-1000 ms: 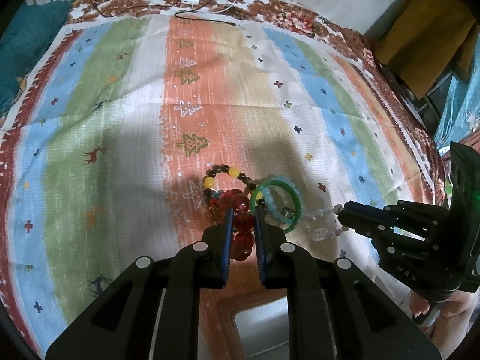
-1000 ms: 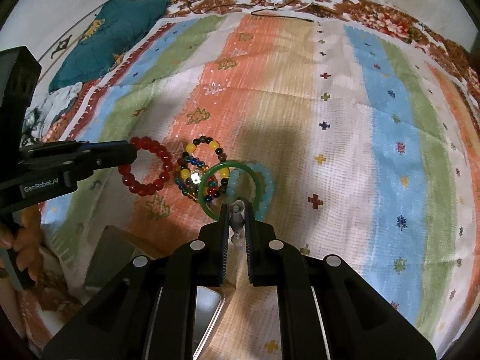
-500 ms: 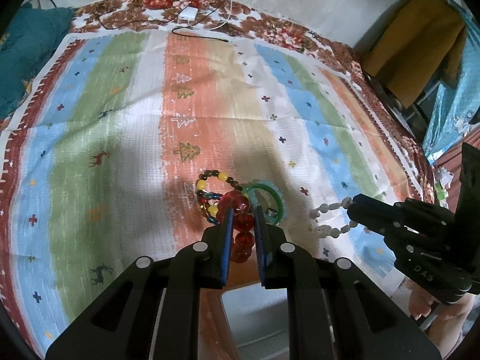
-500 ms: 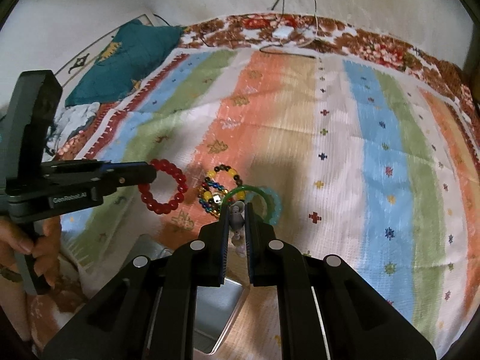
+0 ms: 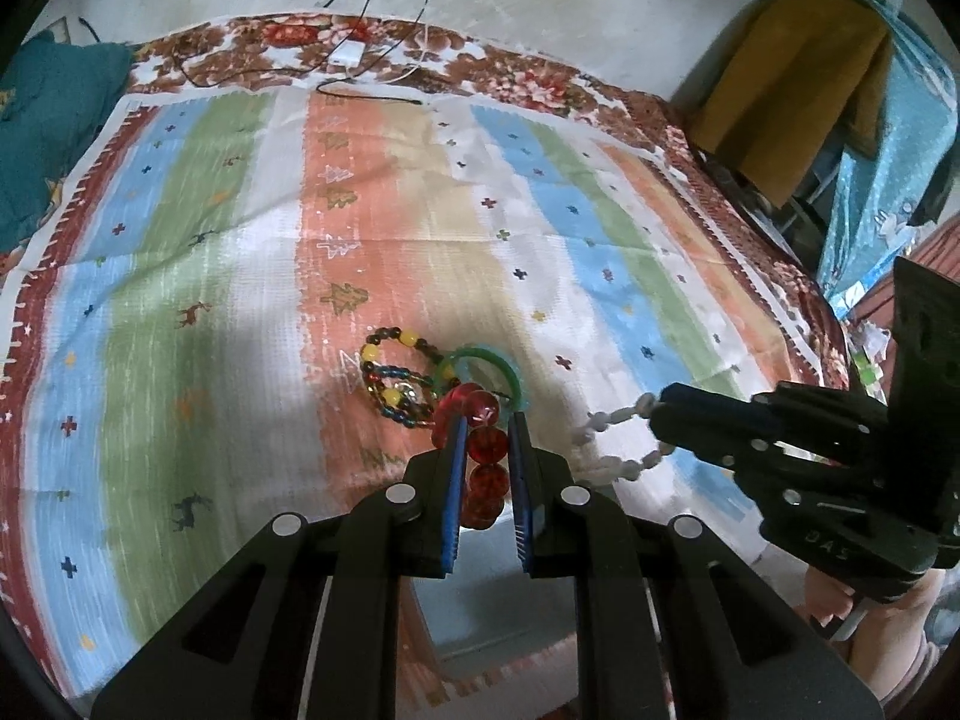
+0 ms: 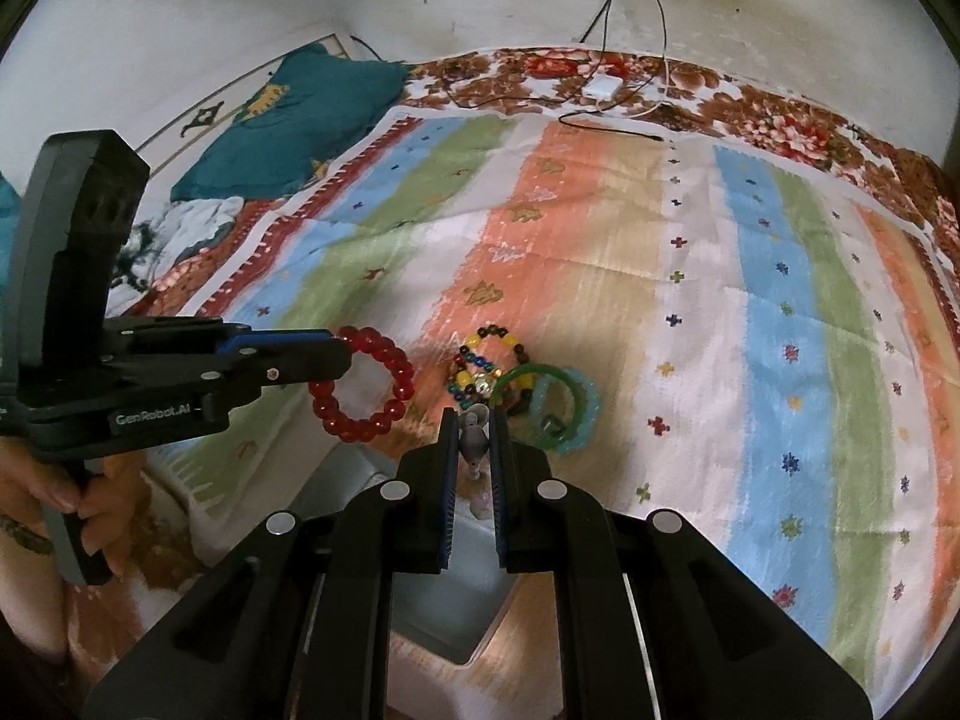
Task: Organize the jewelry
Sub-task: 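Carry both bracelets over the silver tin and open both tools to drop them, then move both open tools back to the remaining bracelet pile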
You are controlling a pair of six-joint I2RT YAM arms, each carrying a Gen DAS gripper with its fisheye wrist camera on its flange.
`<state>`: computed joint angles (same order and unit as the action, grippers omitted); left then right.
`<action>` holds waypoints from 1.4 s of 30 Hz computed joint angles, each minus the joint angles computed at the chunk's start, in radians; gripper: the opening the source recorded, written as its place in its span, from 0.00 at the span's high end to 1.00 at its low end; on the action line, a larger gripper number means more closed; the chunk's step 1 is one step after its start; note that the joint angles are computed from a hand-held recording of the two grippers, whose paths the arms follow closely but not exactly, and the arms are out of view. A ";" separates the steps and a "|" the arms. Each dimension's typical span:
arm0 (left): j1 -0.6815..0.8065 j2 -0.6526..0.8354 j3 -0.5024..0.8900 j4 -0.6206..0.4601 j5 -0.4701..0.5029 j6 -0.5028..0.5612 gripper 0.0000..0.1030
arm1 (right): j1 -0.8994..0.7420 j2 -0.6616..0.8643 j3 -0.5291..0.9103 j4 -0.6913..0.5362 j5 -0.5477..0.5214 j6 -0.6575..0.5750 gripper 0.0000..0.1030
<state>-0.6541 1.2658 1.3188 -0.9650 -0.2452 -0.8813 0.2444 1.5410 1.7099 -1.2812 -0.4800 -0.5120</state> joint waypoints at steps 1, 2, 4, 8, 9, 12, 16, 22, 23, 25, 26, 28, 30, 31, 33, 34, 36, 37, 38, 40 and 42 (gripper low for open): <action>-0.021 -0.007 -0.005 -0.003 -0.014 -0.013 0.87 | 0.000 -0.009 -0.010 -0.001 -0.002 -0.002 0.89; -0.035 -0.011 -0.009 -0.005 -0.022 -0.021 0.87 | -0.002 -0.020 -0.023 -0.001 -0.005 -0.005 0.89; -0.066 -0.022 -0.019 -0.007 -0.037 -0.043 0.87 | -0.008 -0.041 -0.051 -0.004 -0.008 -0.017 0.89; -0.130 -0.037 -0.039 -0.014 -0.068 -0.084 0.87 | -0.014 -0.074 -0.101 -0.010 -0.010 -0.033 0.89; -0.142 -0.038 -0.042 -0.014 -0.071 -0.092 0.87 | -0.015 -0.082 -0.114 -0.013 -0.010 -0.038 0.89; -0.171 -0.038 -0.057 -0.012 -0.072 -0.113 0.87 | -0.019 -0.096 -0.137 -0.023 -0.015 -0.048 0.89; -0.180 -0.028 -0.070 -0.015 -0.046 -0.139 0.87 | -0.022 -0.091 -0.145 -0.047 -0.020 -0.061 0.89; -0.159 -0.037 -0.074 -0.053 -0.070 -0.182 0.78 | -0.037 -0.080 -0.147 -0.011 0.008 -0.019 0.61; -0.154 -0.038 -0.076 -0.055 -0.069 -0.184 0.76 | -0.040 -0.073 -0.143 -0.012 0.010 -0.015 0.60; -0.142 -0.036 -0.073 -0.070 -0.074 -0.186 0.74 | -0.042 -0.063 -0.141 -0.003 0.021 -0.003 0.56; -0.140 -0.031 -0.068 -0.077 -0.077 -0.186 0.72 | -0.040 -0.060 -0.141 0.002 0.026 0.005 0.55; -0.134 -0.023 -0.061 -0.090 -0.086 -0.184 0.70 | -0.043 -0.049 -0.136 0.004 0.027 0.009 0.55; -0.124 -0.016 -0.058 -0.095 -0.084 -0.178 0.65 | -0.047 -0.042 -0.132 0.005 0.026 0.013 0.54; -0.115 -0.008 -0.053 -0.104 -0.087 -0.174 0.63 | -0.046 -0.039 -0.130 0.008 0.029 0.018 0.52; -0.100 0.005 -0.044 -0.116 -0.087 -0.162 0.58 | -0.043 -0.031 -0.124 0.013 0.035 0.027 0.50; -0.089 0.011 -0.039 -0.120 -0.085 -0.153 0.56 | -0.041 -0.028 -0.124 0.022 0.043 0.038 0.50; -0.064 0.024 -0.030 -0.126 -0.077 -0.135 0.54 | -0.044 -0.025 -0.125 0.051 0.063 0.074 0.50; -0.056 0.031 -0.025 -0.131 -0.077 -0.130 0.52 | -0.047 -0.018 -0.119 0.055 0.067 0.079 0.50; -0.046 0.042 -0.015 -0.140 -0.082 -0.121 0.49 | -0.047 -0.012 -0.115 0.058 0.071 0.085 0.49; -0.034 0.061 0.002 -0.155 -0.094 -0.104 0.48 | -0.046 0.004 -0.105 0.065 0.082 0.099 0.48; -0.018 0.076 0.013 -0.158 -0.092 -0.085 0.47 | -0.039 0.019 -0.098 0.072 0.095 0.109 0.47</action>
<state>-0.6717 1.3414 1.3319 -1.1233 -0.3375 -0.9662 0.2059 1.5601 1.6122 -1.2090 -0.3846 -0.4034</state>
